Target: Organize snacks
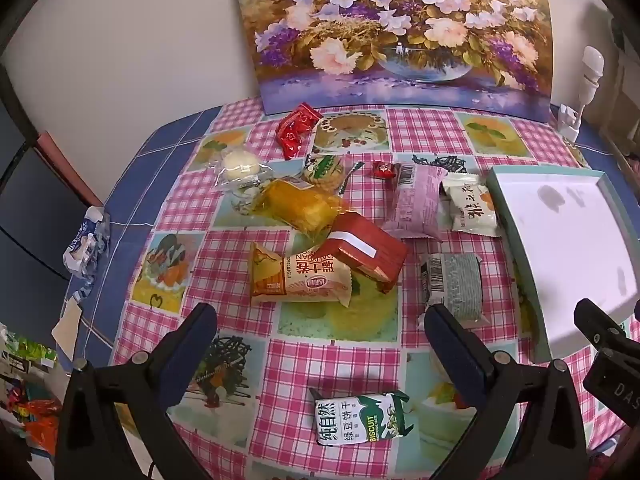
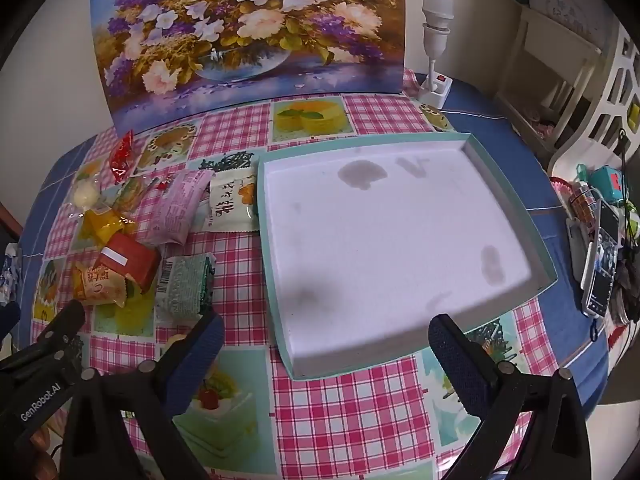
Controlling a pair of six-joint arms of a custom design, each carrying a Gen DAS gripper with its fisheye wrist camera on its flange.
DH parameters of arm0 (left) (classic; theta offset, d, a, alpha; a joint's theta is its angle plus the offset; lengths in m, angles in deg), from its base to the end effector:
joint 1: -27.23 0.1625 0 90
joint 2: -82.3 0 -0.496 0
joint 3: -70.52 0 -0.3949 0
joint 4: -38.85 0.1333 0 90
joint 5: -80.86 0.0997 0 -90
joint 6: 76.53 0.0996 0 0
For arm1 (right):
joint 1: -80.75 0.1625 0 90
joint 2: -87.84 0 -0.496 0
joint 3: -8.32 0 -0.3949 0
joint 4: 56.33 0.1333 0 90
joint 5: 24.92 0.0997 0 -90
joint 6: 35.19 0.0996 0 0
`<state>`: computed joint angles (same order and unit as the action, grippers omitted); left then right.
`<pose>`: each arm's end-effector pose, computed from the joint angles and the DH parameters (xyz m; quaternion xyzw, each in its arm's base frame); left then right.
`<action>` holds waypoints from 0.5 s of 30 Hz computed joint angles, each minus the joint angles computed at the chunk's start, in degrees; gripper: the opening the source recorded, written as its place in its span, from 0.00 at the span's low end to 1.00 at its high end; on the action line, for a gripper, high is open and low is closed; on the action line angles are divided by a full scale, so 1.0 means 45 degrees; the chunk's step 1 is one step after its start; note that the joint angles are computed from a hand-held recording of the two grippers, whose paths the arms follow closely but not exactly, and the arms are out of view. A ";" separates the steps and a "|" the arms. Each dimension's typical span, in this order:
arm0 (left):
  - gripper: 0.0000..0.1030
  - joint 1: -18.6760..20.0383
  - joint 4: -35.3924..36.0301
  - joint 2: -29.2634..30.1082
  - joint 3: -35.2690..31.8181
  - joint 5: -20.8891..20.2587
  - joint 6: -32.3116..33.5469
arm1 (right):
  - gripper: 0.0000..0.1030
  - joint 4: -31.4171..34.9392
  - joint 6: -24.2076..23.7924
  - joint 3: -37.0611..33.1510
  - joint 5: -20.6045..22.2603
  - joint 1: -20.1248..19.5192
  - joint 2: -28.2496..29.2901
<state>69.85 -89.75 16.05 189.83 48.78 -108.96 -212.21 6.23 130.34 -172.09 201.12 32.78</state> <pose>-0.2356 -0.5126 0.2247 0.1733 0.8527 -0.2237 0.4391 0.3144 -0.4385 0.1498 -0.0801 -0.8744 0.2738 0.3924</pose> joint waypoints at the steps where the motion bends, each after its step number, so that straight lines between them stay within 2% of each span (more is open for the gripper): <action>1: 1.00 0.0000 -0.0015 0.0004 0.0004 0.0011 0.0014 | 1.00 0.0020 0.0009 -0.0004 0.0006 0.0001 -0.0004; 9: 1.00 0.0011 0.0042 0.0017 -0.0024 0.0001 -0.0018 | 1.00 0.0079 0.0061 -0.0011 0.0028 -0.0001 -0.0021; 15: 1.00 -0.0050 -0.0588 0.0217 0.0291 -0.0110 0.0131 | 1.00 0.0056 0.0040 -0.0011 0.0047 0.0000 -0.0021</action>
<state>69.62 -92.40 17.03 191.14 48.28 -108.37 -211.96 6.41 130.30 -171.88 201.12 32.68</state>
